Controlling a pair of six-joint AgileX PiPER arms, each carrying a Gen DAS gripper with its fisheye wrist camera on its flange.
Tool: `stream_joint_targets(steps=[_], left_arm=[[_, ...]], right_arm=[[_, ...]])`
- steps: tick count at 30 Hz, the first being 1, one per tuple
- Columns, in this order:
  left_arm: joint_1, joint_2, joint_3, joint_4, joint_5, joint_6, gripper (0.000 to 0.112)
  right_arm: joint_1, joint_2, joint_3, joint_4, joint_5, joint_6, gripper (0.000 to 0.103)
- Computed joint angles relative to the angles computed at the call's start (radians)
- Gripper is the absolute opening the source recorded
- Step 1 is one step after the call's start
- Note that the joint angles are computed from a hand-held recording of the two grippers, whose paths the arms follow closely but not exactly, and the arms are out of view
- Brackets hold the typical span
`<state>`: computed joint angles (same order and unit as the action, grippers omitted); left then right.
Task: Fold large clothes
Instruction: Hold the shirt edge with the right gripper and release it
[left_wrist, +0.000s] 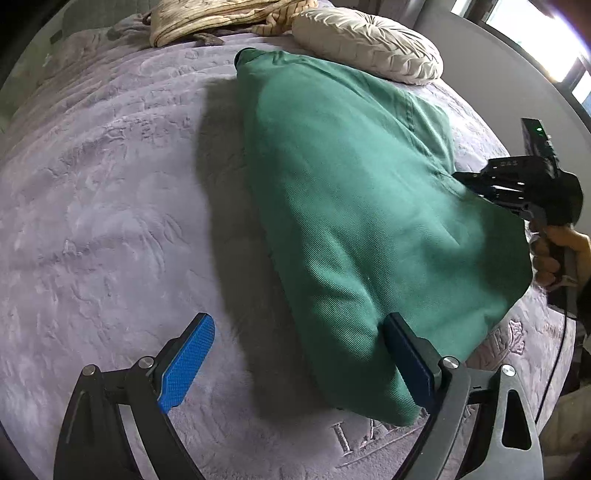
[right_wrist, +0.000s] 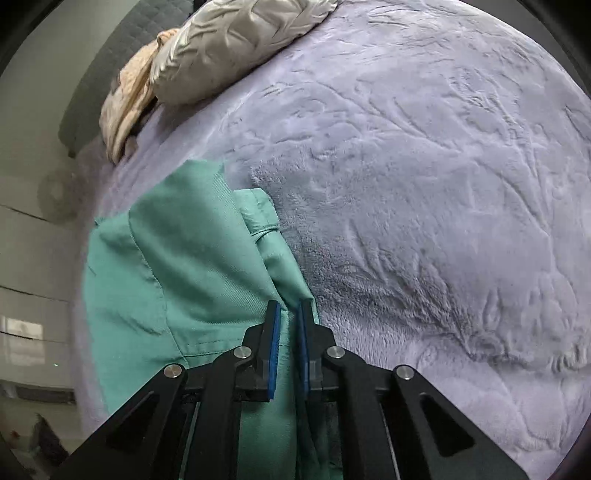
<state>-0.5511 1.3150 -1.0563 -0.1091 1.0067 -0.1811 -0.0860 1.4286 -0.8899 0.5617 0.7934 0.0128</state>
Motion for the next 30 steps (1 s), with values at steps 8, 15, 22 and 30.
stream_joint_targets(steps=[8,15,22,30], left_arm=[[0.011,0.018,-0.017,-0.002,0.017,0.005,0.093],[0.006,0.026,-0.023,0.005,0.027,-0.011,0.093],[0.000,0.041,-0.030,0.029,0.032,-0.033,0.102],[0.001,0.046,-0.037,0.034,0.045,-0.051,0.102]], right_arm=[[0.003,-0.275,-0.021,-0.025,0.182,0.053,0.015],[0.176,-0.329,0.041,-0.166,0.202,0.194,0.012],[-0.090,-0.325,0.214,0.067,0.202,-0.042,0.000],[-0.133,-0.380,0.146,-0.016,0.340,0.018,0.005]])
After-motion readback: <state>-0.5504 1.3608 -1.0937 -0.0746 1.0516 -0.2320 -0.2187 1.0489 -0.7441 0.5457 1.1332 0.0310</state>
